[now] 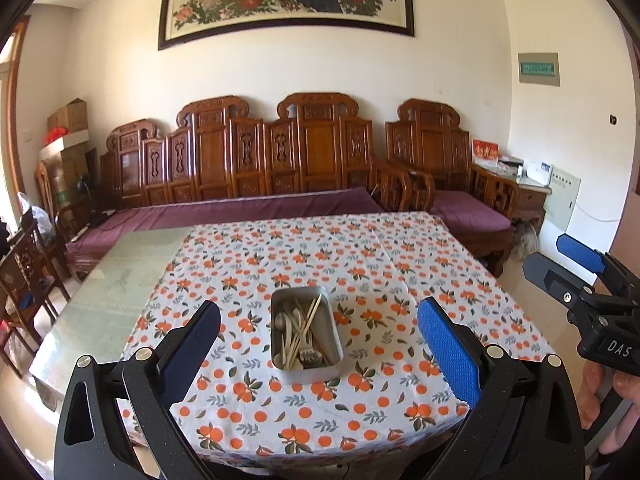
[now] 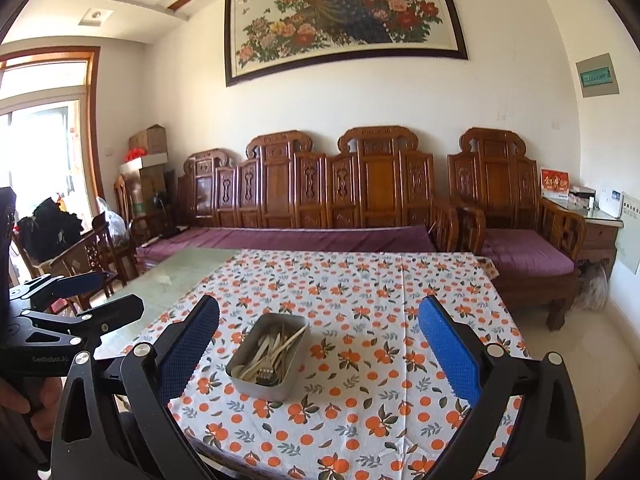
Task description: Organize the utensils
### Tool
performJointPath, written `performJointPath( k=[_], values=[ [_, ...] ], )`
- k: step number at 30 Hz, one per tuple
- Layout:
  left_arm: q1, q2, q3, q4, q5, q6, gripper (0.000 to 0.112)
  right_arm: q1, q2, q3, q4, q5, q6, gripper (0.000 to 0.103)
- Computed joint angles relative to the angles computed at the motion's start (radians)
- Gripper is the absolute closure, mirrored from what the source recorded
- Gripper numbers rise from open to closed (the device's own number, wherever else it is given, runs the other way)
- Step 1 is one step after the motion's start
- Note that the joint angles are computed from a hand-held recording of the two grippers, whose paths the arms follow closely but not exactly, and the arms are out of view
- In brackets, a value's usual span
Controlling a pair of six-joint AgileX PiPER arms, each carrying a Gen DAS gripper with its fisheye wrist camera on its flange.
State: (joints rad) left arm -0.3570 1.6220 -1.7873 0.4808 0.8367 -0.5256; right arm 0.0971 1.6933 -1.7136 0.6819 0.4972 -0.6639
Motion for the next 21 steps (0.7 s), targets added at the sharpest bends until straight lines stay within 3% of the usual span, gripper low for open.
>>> performJointPath(
  k=[7, 21],
  values=[
    [-0.006, -0.034, 0.015, 0.046, -0.013, -0.057, 0.017, 0.007, -0.04, 0.04, -0.061, -0.059, 0.051, 0.003],
    [0.022, -0.074, 0.065, -0.044, -0.066, 0.033, 0.017, -0.014, -0.039, 0.043, 0.035, -0.031, -0.031, 0.003]
  ],
)
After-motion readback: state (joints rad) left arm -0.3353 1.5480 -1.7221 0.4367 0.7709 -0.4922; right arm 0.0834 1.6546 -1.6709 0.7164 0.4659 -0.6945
